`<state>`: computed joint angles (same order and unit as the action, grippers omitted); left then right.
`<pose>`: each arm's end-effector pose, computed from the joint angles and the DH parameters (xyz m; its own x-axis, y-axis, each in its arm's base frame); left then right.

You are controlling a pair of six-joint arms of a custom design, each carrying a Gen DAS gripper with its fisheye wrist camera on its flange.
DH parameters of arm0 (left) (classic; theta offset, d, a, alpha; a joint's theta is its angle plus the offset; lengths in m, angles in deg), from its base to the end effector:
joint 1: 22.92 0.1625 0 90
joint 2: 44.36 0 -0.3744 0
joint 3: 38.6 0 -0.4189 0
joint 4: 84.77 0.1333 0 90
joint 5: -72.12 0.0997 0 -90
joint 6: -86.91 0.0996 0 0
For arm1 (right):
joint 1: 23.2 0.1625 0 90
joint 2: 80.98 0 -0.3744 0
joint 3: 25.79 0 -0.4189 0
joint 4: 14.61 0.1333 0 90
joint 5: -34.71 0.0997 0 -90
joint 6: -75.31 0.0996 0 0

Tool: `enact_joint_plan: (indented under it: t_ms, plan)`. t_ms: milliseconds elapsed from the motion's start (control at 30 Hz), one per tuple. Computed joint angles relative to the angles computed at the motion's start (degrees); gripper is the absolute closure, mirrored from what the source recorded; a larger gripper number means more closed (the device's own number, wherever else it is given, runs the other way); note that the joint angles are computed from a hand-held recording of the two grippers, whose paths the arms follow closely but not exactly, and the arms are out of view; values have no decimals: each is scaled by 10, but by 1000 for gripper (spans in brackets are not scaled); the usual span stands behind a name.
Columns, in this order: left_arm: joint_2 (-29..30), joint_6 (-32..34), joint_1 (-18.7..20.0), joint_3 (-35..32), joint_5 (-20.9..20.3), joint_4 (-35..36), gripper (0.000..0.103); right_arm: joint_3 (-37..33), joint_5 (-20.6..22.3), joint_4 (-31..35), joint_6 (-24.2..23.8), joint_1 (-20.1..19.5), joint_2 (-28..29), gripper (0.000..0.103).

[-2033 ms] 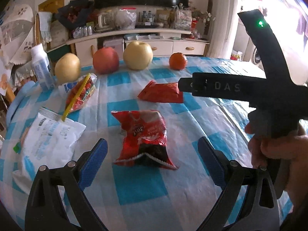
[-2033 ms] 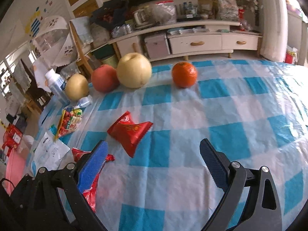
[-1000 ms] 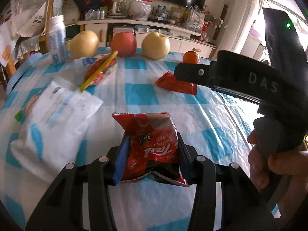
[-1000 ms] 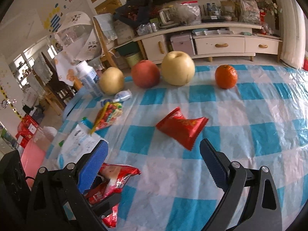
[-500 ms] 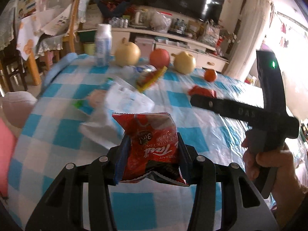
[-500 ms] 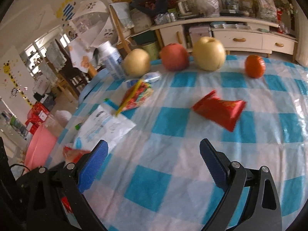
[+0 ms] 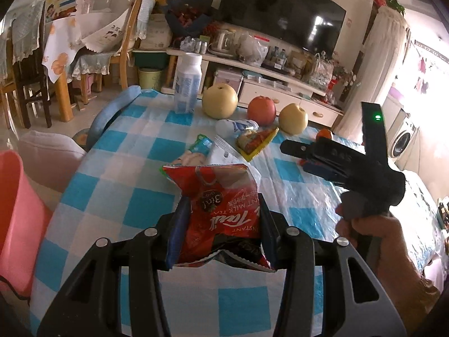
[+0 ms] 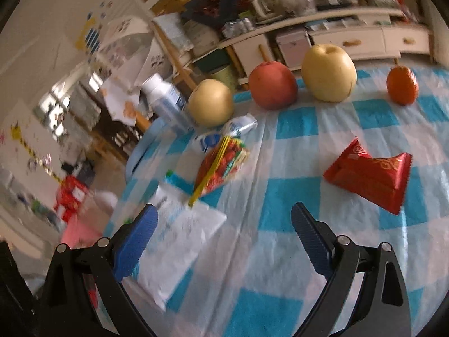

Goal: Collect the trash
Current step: 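Grasp the clear candy bag with yellow stripe with the right gripper while the left holds the chips bag, then carry both held bags over the pink bucket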

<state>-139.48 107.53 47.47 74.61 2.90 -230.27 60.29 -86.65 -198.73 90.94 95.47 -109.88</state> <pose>-0.0091 -0.5281 0.3919 -0.7981 0.3672 -0.4777 0.5851 0.6613 -0.4694 0.4004 -0.5625 -0.0167 -0.9693 0.0587 0.2386 -0.1270 0.7118 -0.6908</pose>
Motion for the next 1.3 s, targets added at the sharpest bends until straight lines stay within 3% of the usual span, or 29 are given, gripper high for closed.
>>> enact_joint_plan:
  t_ms: [67,400,633,800,1300]
  plan:
    - [3,-1,7,-9,-7,0,55,-17,-3,9,12,-4,10,27]
    - [20,-2,34,-41,-21,12,55,-104,7,17,21,-19,68,28]
    - [23,-7,40,-50,-24,14,55,-147,-9,42,9,-20,100,50]
    - [21,-6,43,-54,-23,16,55,-148,-10,24,2,-21,104,64]
    - [7,-11,54,-60,-29,7,55,-96,-72,-19,-22,16,78,68]
